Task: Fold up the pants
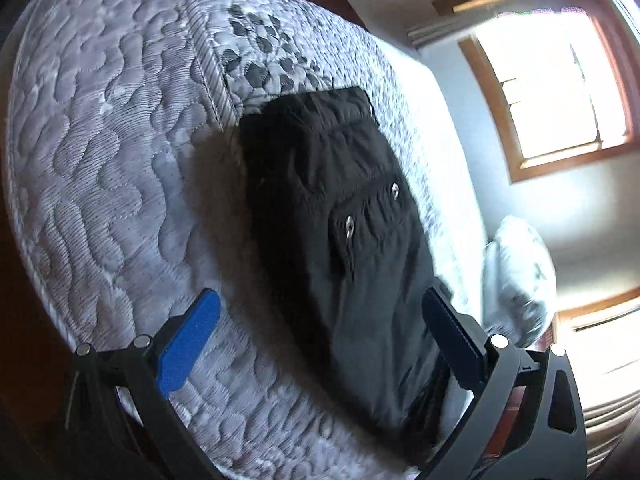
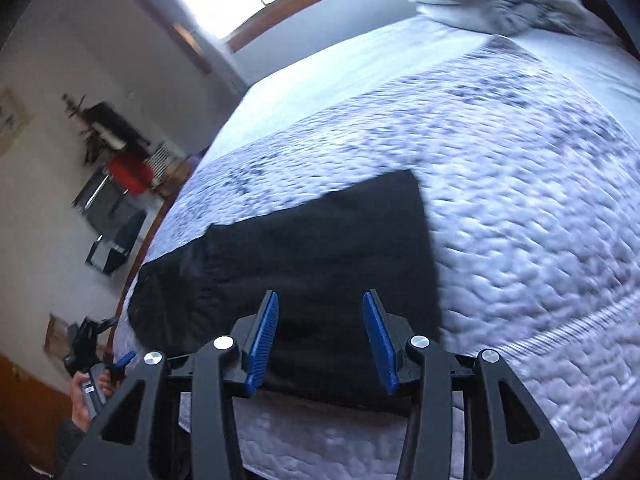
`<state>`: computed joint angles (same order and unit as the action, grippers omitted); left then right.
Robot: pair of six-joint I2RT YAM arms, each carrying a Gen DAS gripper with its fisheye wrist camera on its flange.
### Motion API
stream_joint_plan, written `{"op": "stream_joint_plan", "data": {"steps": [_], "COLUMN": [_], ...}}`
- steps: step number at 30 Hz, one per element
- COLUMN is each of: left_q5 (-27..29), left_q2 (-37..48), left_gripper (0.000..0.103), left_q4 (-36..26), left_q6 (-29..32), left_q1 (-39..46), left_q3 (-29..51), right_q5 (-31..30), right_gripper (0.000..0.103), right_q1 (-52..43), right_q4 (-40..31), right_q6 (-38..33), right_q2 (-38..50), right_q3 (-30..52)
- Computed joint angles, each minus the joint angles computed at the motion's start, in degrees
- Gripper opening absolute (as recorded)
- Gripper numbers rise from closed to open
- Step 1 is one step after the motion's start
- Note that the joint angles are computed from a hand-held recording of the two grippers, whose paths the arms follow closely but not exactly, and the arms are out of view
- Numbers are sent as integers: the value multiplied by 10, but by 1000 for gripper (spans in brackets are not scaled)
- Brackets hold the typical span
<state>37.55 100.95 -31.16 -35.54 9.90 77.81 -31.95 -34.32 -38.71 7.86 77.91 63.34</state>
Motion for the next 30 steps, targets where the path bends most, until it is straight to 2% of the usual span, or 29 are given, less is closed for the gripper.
{"op": "stream_joint_plan", "data": {"steps": [6, 18, 24, 30], "left_q5": [9, 8, 11, 26], "left_q2": [30, 99, 114, 164], "left_gripper": [100, 100, 100, 100], "left_q4": [9, -13, -21, -54], "left_q6": [-25, -33, -39, -44], "left_q1": [13, 27, 26, 23], "left_q3": [27, 85, 107, 185], "right_q5": [9, 20, 61, 94], "right_gripper": [46, 46, 46, 46], "right_q1": [-3, 54, 104, 123], "right_q4": [6, 36, 22, 27], "right_q6": [-11, 14, -1, -5], "right_q2": [3, 38, 82, 106], "right_q3": [-13, -6, 15, 12]}}
